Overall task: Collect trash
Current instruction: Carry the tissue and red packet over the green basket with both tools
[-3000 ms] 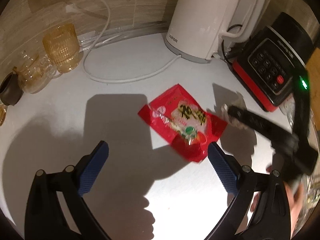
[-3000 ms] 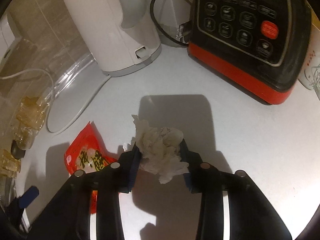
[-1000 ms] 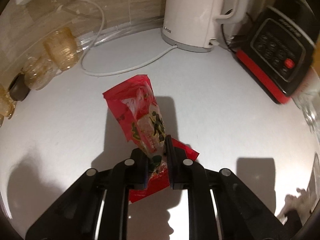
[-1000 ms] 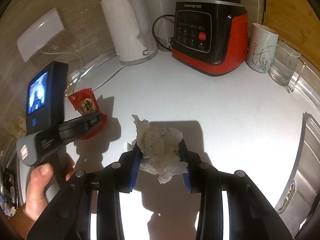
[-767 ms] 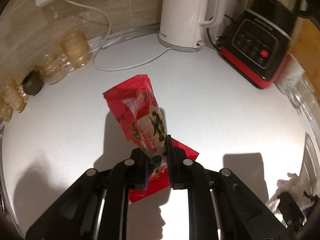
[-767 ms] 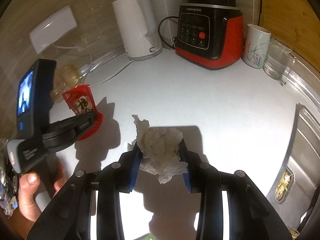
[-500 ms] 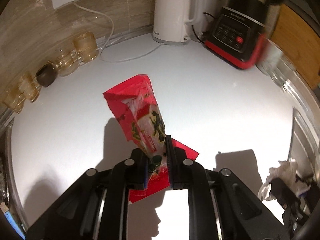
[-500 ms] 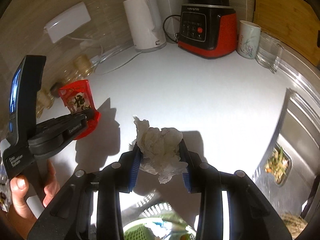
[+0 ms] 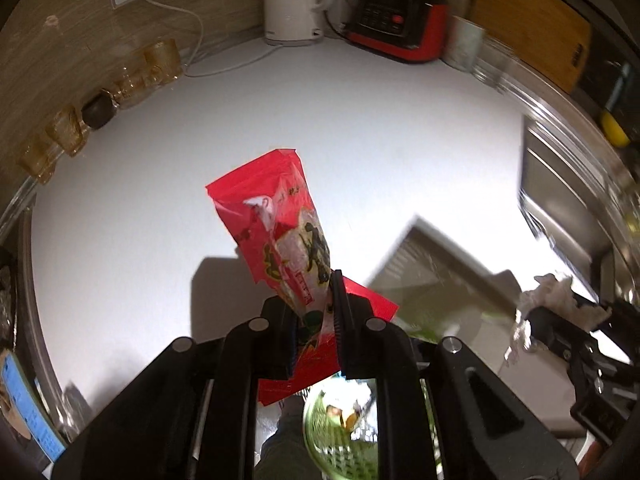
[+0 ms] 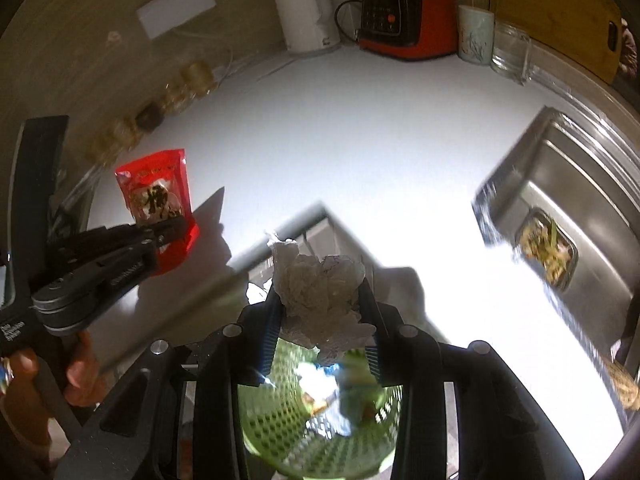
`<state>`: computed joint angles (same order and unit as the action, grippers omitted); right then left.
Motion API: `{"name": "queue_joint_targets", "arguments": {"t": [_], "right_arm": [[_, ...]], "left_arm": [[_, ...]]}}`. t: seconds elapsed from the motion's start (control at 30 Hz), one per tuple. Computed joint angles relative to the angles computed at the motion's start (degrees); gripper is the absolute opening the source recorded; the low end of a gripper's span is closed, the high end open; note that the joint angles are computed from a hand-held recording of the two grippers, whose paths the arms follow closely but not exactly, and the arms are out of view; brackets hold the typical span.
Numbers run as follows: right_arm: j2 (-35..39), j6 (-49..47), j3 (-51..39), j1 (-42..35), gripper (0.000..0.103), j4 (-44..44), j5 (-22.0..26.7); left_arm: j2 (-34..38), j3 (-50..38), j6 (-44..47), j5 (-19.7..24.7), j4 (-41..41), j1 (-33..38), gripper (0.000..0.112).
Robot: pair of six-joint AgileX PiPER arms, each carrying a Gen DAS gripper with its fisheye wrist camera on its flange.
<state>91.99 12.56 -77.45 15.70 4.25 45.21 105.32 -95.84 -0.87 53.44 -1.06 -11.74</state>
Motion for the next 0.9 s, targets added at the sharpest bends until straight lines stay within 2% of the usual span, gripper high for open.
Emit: {"name": "queue_joint_targets", "arguments": {"t": [0.17, 0.4, 0.63, 0.9], "right_arm": [[-7.5, -0.2, 10.3, 1.8, 0.037, 0.2, -1.9], [-13.0, -0.6, 21.3, 6.7, 0.039, -0.9, -5.3], [-10.0, -4.5, 28.4, 7.2, 0.039, 2.6, -11.0], [-0.9, -9.9, 32.6, 7.1, 0.04, 6.8, -18.3]], "left_arm": [[-10.0, 15.9, 3.3, -4.5, -2.0, -1.4, 0.014], [-17.9, 30.5, 4.9, -6.2, -6.0, -2.2, 0.014], [-20.3, 35.0, 3.0, -7.2, -5.5, -4.0, 0.014], [-20.7, 36.4, 1.6, -6.5, -4.2, -5.0, 0.015]]}}
